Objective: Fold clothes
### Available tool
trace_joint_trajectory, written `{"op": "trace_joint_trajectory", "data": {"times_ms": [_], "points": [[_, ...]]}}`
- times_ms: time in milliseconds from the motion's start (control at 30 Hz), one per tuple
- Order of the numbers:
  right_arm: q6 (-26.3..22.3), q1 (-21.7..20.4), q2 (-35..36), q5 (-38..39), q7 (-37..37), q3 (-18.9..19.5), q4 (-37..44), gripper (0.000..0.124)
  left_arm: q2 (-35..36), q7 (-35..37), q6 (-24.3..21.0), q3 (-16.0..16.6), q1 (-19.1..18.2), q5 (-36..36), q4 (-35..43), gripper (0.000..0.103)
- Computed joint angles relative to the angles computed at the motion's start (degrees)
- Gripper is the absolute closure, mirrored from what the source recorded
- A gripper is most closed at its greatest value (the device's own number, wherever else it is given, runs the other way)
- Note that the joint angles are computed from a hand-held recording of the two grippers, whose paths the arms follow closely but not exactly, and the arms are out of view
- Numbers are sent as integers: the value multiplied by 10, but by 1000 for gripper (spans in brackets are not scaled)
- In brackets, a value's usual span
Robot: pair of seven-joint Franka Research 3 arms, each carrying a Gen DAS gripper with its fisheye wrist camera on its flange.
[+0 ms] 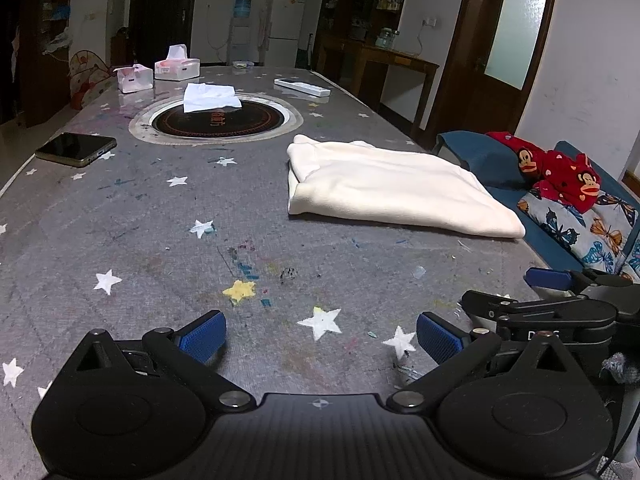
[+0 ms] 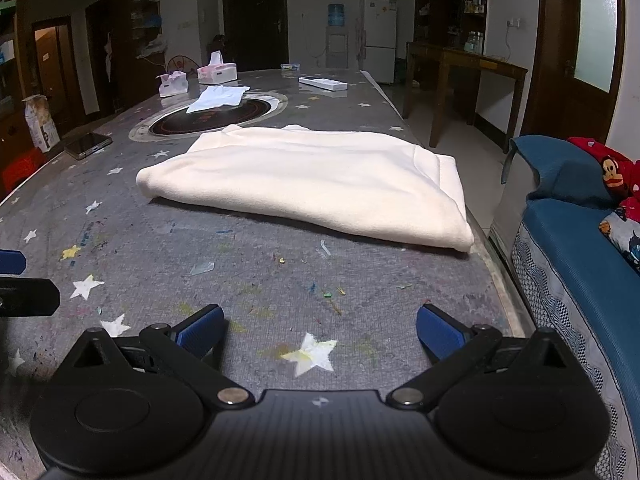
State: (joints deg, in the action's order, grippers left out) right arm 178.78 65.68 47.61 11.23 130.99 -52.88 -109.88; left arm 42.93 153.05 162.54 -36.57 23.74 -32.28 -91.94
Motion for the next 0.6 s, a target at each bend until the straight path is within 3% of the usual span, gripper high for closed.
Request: {"op": "trace_joint_trajectory", "data": {"times_ms": [600], "points": [[-31,-31,-5,-44,24,7,27,21,12,-15,1,8,-21,32,22,0]]}}
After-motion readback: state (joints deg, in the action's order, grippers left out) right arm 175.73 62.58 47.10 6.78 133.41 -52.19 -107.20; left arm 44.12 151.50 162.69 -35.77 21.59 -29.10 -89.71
